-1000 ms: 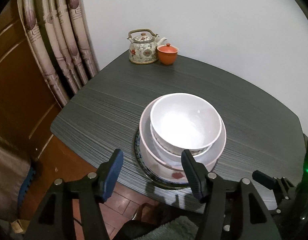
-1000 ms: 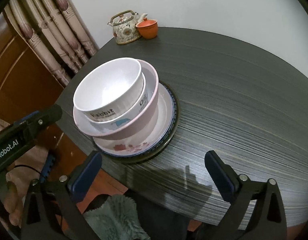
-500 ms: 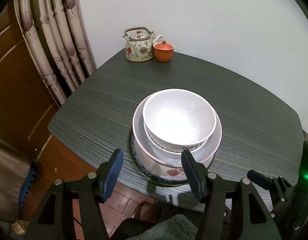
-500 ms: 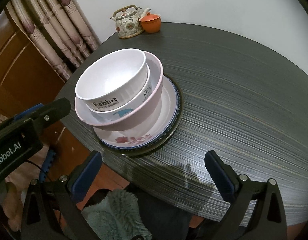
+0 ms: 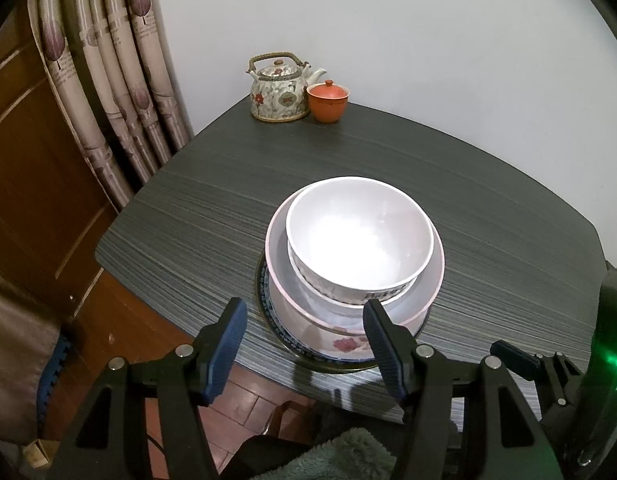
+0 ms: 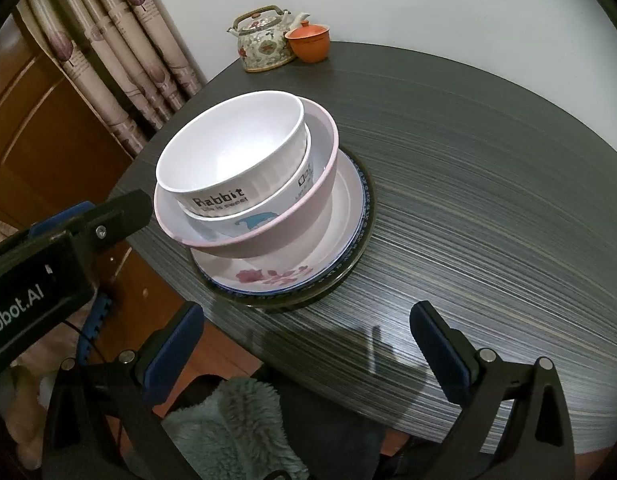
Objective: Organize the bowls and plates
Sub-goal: 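Open both tools and withdraw them from the stacked dishes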
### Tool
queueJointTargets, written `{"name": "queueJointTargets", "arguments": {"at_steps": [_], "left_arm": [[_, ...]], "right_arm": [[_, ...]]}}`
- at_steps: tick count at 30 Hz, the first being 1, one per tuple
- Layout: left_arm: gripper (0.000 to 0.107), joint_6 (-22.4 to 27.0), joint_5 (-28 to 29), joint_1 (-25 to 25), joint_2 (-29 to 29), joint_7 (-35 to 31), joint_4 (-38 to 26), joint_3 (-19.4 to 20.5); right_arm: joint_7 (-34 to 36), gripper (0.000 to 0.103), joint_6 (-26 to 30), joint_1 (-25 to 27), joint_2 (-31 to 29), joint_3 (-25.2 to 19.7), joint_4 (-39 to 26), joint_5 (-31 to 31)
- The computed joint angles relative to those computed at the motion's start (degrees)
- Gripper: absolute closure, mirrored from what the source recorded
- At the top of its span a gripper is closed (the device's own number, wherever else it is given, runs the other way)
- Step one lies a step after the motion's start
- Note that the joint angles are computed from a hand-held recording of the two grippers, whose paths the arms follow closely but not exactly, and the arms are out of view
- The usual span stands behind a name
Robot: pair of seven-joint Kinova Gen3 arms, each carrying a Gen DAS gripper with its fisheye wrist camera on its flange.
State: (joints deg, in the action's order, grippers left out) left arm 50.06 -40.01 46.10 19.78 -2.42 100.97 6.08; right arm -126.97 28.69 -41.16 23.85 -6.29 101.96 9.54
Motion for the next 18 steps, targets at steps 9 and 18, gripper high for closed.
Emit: {"name": "queueJointTargets", "arguments": {"at_steps": [9,18], "left_arm": [[0.046,-0.6,0.4,-0.2,-0.2,0.2,0.4,0.2],[0.046,-1.5,0.1,-0.1,-0.5,0.6,1.0,0.0]], "right_arm": [[1.3,0.001,0.8,1.1,0.5,-0.7,-0.6,-1.2],[1.9,0.001,0.9,1.2,0.8,-0.7,-0.8,-1.7]]}}
